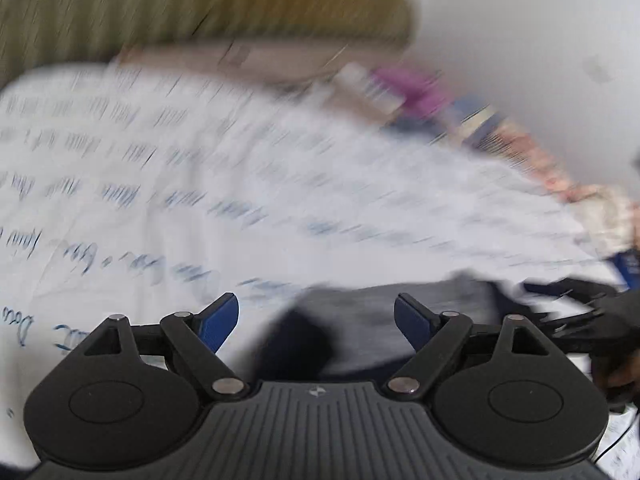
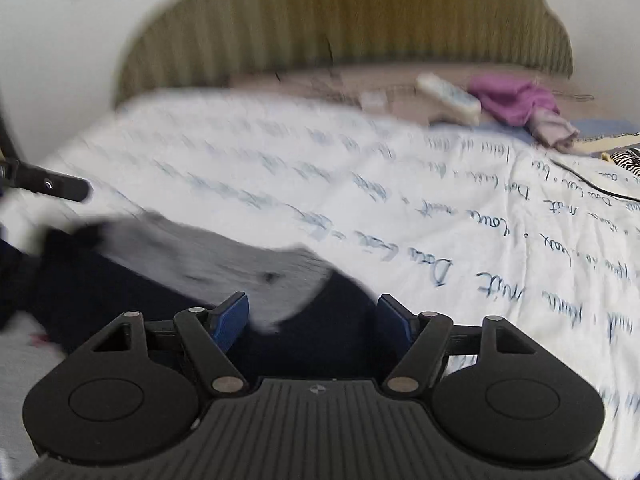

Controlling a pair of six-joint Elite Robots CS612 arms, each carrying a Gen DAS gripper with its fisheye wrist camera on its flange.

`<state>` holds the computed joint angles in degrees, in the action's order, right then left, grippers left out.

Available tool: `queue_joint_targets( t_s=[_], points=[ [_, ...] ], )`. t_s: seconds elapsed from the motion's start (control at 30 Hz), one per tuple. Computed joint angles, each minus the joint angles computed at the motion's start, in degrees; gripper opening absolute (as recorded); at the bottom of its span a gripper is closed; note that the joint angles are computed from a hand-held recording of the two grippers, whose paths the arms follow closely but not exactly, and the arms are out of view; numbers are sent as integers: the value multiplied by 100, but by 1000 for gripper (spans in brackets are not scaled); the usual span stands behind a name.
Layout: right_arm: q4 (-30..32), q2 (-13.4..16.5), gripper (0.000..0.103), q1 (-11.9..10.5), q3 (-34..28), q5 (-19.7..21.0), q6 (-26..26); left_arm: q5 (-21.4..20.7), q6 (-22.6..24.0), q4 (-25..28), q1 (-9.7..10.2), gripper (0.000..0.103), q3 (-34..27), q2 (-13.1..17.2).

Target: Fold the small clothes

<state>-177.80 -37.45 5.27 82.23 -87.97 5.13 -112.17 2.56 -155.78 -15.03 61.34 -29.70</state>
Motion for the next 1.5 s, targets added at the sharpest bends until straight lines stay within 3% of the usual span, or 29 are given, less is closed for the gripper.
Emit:
queue_joint_targets(
  t_s=[0.07, 0.13, 0.2, 0.23, 0.27, 0.3, 0.33, 0.37, 0.5, 0.6, 0.7, 0.77, 0.83, 0.87, 0.9, 0.93, 0.97, 1.03, 1.1, 1.17, 1.3, 1.4, 1.43, 1.5],
  points=[
    [103, 169, 74, -36, -282, -84, 33, 0, 336, 841, 19, 85, -524, 249],
    [96, 289, 73, -101, -423, 266, 106, -337, 716, 1541, 37, 85, -854, 417],
    [449, 364, 73, -141, -552, 609, 1, -404, 1058, 1531, 25, 84, -830, 431],
    [515, 413, 70, -125, -607, 533, -99, -363, 1213, 1512, 8, 75, -820, 423],
    [346, 439, 60, -108, -583, 536, -156, -300, 1309, 1472, -9, 61, -828, 425],
    [279, 451, 53, -118, -585, 609, -137, -174, 1393, 1450, -35, 20, -821, 399],
    [229, 450, 19, -136, -579, 716, -43, -201, 1526, 1618, -42, 8, -909, 423],
    [250, 440, 9, -170, -588, 896, 120, -294, 1693, 1722, -45, 7, -966, 435],
    [-159, 364, 9, -186, -469, 1086, 422, 27, 2100, 991, -159, 5, -635, 287],
    [-621, 378, 9, -166, -401, 706, 710, 436, 1896, 237, -212, 5, -593, 324],
    [-837, 497, 8, -207, -415, 532, 1258, 700, 1861, 203, -238, 5, -729, 470],
    [-631, 589, 10, -156, -465, 400, 1203, 910, 1889, -288, -276, 7, -592, 539],
    [-857, 641, 14, -66, -467, -17, 1117, 828, 1940, -694, -262, 9, -446, 521],
    [-815, 617, 24, -63, -465, -33, 1202, 757, 1938, -670, -236, 13, -421, 487],
    [-744, 568, 32, -71, -442, -14, 1358, 708, 1865, -638, -208, 24, -391, 444],
    [-696, 507, 52, -70, -407, -43, 1499, 663, 1728, -674, -156, 37, -331, 380],
    [-734, 429, 63, -29, -336, -238, 1662, 677, 1545, -884, -98, 42, -236, 319],
    [-1352, 261, 65, 46, -17, -534, 1931, 843, 1001, -1785, 53, 66, 117, 146],
    [-2045, 97, 66, 40, 378, -103, 2252, 799, 265, -2977, 284, 76, 508, 24],
    [-2424, -72, 68, 87, 767, 317, 2386, 834, -164, -4176, 528, 76, 952, -91],
    [-2403, -334, 77, 358, 1315, 587, 2297, 1375, 541, -5432, 837, 77, 1986, -475],
    [-2366, -374, 84, 574, 1524, 560, 2427, 1533, 327, -5375, 1092, 87, 2573, -734],
    [-2315, -360, 84, 633, 1540, 567, 2480, 1573, 32, -5260, 1175, 87, 2700, -785],
    [-2255, -285, 84, 726, 1511, 554, 2740, 1689, -1102, -4904, 1331, 87, 2832, -849]
  ],
)
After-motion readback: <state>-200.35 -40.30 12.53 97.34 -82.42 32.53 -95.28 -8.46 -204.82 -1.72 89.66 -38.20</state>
